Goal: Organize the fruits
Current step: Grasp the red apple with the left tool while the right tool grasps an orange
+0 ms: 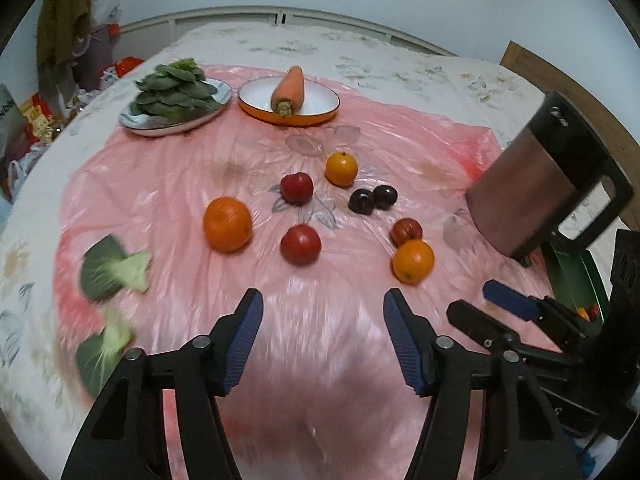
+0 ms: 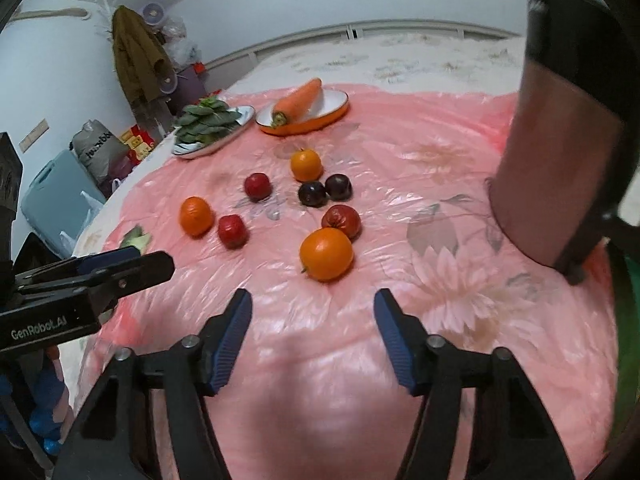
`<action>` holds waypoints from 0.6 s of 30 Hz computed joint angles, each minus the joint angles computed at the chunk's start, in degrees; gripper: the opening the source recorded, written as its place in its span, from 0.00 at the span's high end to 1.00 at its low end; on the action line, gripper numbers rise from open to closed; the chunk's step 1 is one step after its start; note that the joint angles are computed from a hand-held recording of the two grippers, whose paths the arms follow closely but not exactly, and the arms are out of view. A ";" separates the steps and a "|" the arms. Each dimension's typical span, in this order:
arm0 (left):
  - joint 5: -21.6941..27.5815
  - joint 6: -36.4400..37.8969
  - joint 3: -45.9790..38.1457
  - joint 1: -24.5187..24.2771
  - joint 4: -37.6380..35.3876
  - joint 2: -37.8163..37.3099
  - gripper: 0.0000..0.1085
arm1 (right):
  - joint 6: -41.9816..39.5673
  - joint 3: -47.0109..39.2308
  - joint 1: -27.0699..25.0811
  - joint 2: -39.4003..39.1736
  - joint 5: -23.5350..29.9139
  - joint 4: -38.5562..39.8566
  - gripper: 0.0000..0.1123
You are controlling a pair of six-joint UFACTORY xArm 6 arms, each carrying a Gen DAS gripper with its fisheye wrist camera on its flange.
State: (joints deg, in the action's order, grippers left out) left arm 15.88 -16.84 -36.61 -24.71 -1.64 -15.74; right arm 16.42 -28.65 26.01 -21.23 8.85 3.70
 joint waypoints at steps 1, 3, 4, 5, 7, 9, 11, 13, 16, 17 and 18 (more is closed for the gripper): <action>0.10 0.78 -1.36 0.22 -0.17 1.82 0.52 | -2.19 -0.98 -0.07 1.76 -0.39 2.83 0.19; 0.43 1.51 -4.34 0.64 0.85 5.69 0.54 | -5.56 -2.93 -0.20 5.01 -0.90 7.18 0.24; 0.58 2.07 -5.34 0.83 0.96 6.97 0.54 | -6.99 -3.58 -0.19 6.04 -1.02 9.08 0.24; 0.81 2.26 -6.58 1.00 1.55 8.50 0.55 | -8.45 -4.32 -0.18 7.23 -1.19 10.92 0.25; 1.18 2.04 -8.68 1.38 2.94 11.04 0.57 | -9.83 -5.83 -0.26 9.54 -1.24 12.58 0.29; 1.35 2.09 -10.28 1.73 3.45 13.09 0.59 | -12.64 -7.10 -0.15 11.22 -1.26 15.92 0.35; 1.49 1.75 -11.48 1.99 4.14 14.61 0.59 | -12.38 -8.00 -0.26 12.54 -1.44 15.55 0.39; 1.60 1.74 -12.31 2.08 4.69 15.66 0.59 | -13.43 -8.60 -0.16 13.47 -1.52 17.12 0.41; 1.82 2.18 -12.98 2.09 4.64 16.71 0.64 | -16.18 -9.73 0.15 14.95 -1.29 19.94 0.54; 2.04 2.55 -13.30 2.15 4.29 17.14 0.67 | -16.65 -10.01 0.21 15.41 -1.34 20.34 0.54; 2.22 2.55 -13.41 2.22 4.14 17.40 0.70 | -16.79 -10.00 0.17 15.44 -1.35 20.32 0.54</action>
